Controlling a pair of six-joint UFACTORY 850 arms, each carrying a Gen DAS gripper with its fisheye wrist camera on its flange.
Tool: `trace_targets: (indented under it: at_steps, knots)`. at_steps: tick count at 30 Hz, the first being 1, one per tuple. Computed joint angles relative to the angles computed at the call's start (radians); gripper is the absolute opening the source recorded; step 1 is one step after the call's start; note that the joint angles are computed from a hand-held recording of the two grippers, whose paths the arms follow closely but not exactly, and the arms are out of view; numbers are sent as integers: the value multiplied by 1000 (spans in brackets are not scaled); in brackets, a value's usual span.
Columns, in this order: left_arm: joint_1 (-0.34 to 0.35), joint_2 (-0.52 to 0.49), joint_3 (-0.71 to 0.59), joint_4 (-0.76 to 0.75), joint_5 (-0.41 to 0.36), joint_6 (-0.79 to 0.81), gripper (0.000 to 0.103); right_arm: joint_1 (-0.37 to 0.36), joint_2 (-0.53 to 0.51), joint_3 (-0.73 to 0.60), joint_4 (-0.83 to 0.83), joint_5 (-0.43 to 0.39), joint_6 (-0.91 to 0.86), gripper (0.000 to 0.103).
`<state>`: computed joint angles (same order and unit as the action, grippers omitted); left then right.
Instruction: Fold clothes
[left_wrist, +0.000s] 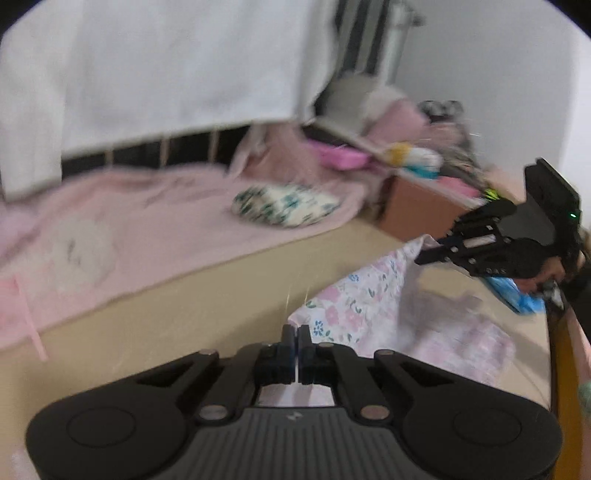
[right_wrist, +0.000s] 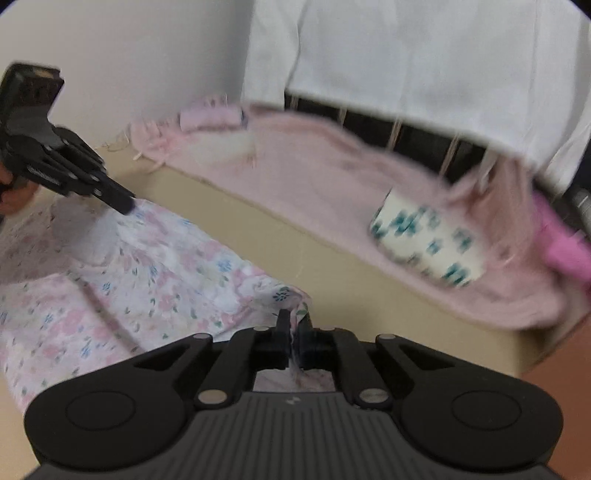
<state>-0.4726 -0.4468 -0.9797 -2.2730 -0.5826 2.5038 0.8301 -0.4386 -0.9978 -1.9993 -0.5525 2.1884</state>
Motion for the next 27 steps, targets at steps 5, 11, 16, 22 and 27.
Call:
trace_targets:
  at_steps: [5,11,16,22,27]
  knots:
    - [-89,170,278,-147,-35,346,4,197,80,155,141,-140,-109,6]
    - [-121,214,392,-281,-45,417,10,353,142,276,144,-103,20,54]
    - [-201,163,357,-536,-203,464,48,318,128,287,-83,-269,397,54]
    - [-252,44,216,-666,5,439,10,163,-12,160,-168,-155,760,24]
    - [-235,46,255,-657,9,445,9,220,-42,132,174,-225,626,22]
